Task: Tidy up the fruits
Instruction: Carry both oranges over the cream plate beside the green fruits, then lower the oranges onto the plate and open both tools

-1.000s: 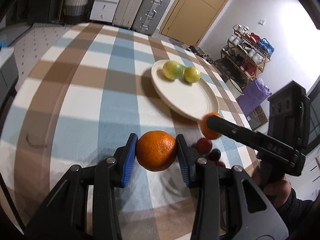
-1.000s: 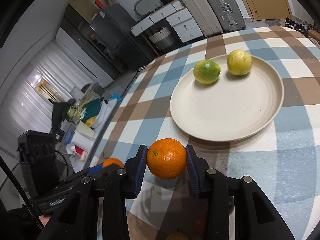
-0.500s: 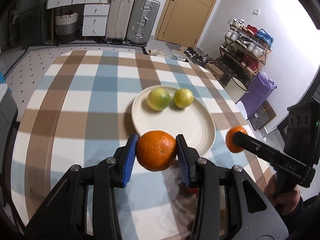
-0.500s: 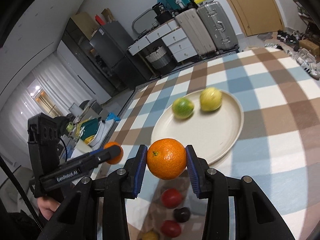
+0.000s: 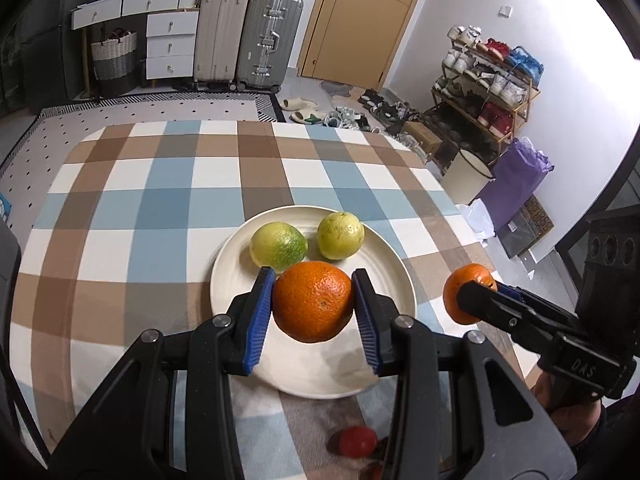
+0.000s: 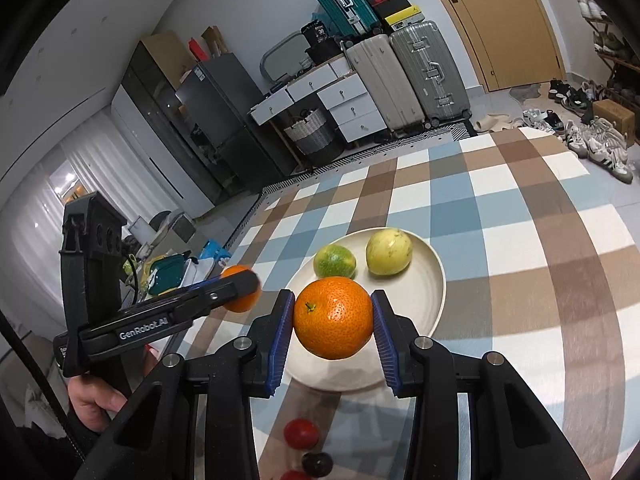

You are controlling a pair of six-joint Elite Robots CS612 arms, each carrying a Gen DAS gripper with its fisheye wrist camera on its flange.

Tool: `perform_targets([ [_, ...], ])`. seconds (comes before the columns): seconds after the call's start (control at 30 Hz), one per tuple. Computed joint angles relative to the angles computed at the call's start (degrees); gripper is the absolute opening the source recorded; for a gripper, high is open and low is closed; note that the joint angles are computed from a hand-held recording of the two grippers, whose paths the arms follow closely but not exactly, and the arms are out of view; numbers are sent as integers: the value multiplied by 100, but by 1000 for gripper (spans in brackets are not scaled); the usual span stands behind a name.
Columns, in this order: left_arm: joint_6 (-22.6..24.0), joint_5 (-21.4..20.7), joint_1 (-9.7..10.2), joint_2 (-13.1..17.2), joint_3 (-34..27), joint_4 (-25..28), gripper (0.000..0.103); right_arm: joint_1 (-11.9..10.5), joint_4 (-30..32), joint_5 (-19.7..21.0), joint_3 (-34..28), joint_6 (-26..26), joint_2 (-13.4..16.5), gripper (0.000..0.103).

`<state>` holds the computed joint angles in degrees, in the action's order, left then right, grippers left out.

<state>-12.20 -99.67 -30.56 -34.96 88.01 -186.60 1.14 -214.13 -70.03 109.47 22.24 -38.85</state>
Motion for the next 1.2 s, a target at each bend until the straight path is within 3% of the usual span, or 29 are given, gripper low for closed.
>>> perform_targets([
  [0.23, -224, -23, -32, 306, -527, 459, 36, -36, 501, -71, -263, -99, 94, 39],
  [0.53, -95, -112, -68, 618, -1014, 875, 36, -144, 833, 36, -585, -70, 310, 39],
  [0.9, 80, -301, -116, 847, -1387, 1162, 36, -245, 893, 358, -793, 12, 494, 39],
  [1.2, 16, -335, -120, 930, -1518, 1296, 36, -247, 1041, 319, -885, 26, 556, 40],
])
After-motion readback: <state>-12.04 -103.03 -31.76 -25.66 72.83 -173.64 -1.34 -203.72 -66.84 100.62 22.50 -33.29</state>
